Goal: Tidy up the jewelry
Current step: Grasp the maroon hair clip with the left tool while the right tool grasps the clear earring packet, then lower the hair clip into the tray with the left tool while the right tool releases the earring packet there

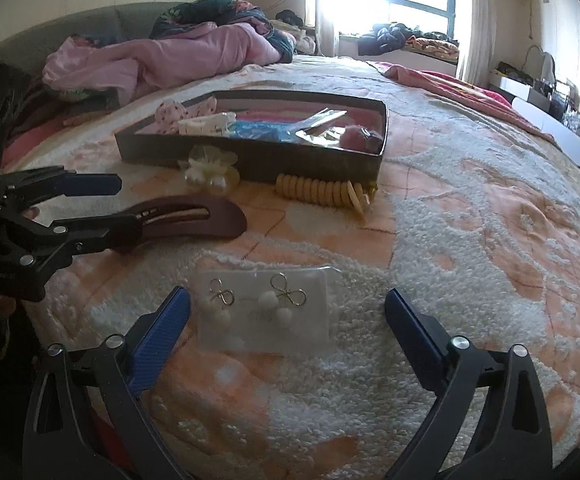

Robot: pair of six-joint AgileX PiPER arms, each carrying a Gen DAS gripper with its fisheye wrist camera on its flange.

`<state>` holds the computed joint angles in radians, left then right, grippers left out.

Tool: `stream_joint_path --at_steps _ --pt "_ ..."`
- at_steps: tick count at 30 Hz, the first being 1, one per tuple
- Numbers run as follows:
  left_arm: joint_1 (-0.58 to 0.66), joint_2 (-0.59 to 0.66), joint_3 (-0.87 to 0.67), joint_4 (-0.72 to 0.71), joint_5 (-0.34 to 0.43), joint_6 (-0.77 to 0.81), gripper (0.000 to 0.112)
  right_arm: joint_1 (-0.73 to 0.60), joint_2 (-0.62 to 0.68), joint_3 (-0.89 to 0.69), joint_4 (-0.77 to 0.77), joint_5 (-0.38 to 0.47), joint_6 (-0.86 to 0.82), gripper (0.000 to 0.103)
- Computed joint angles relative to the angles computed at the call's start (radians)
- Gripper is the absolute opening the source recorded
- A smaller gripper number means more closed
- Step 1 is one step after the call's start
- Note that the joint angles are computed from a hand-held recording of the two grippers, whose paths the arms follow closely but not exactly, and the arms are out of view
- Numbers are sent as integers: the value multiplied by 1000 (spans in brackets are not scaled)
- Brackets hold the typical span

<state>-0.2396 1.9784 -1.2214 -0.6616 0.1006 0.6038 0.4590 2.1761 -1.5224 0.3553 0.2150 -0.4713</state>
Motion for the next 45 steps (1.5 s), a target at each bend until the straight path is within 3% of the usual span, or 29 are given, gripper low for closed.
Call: stream_joint_path --at_steps 2,6,9,14,16,18,24,31,35,42,45 --pt "-6 17 -20 86 11 -82 67 -1 0 9 -2 -19 -7 73" --pt "-21 51 -67 265 30 -254 56 -26 0 6 151 -21 -143 45" --pt "-35 75 -103 380 53 -359 43 -50 2 -3 313 8 -280 43" --pt "-50 80 -118 496 58 -466 25 -64 -1 -6 416 21 -369 41" --pt "-48 73 -115 486 57 -460 23 -68 -1 -10 432 28 -379 27" --pt "-48 69 -114 475 57 -450 23 -76 3 -22 445 41 -382 22" --pt "-50 52 -101 494 46 -482 23 -95 6 -35 505 66 -415 18" --pt "-30 3 -66 331 24 -348 23 -102 -3 -48 530 87 -428 18" --pt "-19 -23 -53 342 7 -370 23 -102 -2 -74 517 99 -420 18" --pt "-6 -35 -55 523 -4 -569 23 -98 18 -158 461 141 -372 18" --pt "5 -36 -57 534 -7 -587 23 -93 33 -205 426 161 -342 18"
